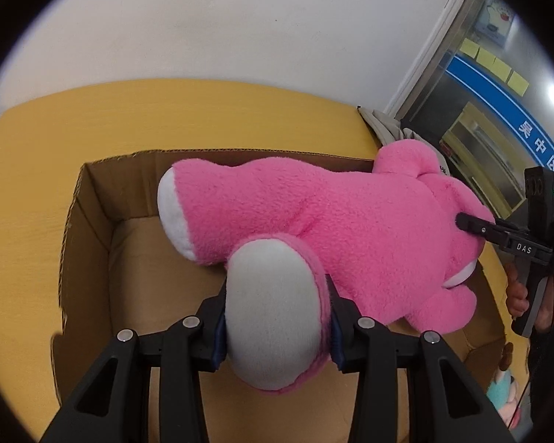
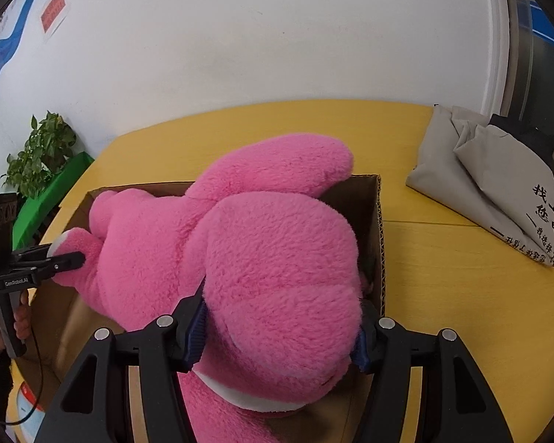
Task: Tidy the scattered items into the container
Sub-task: 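Lower the pink bear into the box and open the left gripper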
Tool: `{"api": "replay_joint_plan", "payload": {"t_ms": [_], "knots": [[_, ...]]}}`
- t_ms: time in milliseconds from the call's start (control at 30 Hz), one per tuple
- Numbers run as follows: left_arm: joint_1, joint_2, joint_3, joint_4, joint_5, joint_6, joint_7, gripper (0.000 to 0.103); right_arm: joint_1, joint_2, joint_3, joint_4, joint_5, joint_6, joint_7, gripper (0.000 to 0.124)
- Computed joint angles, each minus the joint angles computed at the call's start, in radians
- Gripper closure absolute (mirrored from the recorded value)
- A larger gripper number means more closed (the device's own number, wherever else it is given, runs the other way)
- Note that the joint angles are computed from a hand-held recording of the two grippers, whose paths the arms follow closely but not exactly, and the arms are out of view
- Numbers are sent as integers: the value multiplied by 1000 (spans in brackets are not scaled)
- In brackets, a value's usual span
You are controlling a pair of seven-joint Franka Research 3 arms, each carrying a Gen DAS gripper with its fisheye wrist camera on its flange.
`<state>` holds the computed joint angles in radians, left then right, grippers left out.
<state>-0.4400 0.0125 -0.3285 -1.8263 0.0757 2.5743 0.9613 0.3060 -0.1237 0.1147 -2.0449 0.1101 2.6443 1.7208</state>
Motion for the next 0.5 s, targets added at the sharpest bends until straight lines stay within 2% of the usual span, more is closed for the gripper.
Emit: {"api": "replay_joint_plan", "payload": {"t_ms": [167, 300, 367, 433, 500], "knots": [[3, 13, 4, 7, 25, -22, -17, 61, -3, 26, 2, 30, -14, -58, 48, 58], [4, 60, 8, 61, 52, -157, -53, 50, -3, 55, -16, 41, 36, -55, 36, 45], [3, 68, 12, 65, 83, -190, -83, 45, -1, 55, -20, 33, 68, -30, 16, 41], [13, 45, 16, 29, 65, -168, -89, 42, -2, 53, -16, 28, 42, -17, 33, 29], [25, 7, 18, -19, 6, -127, -56, 42, -3, 37, -14, 14, 30, -2, 43, 28]]}}
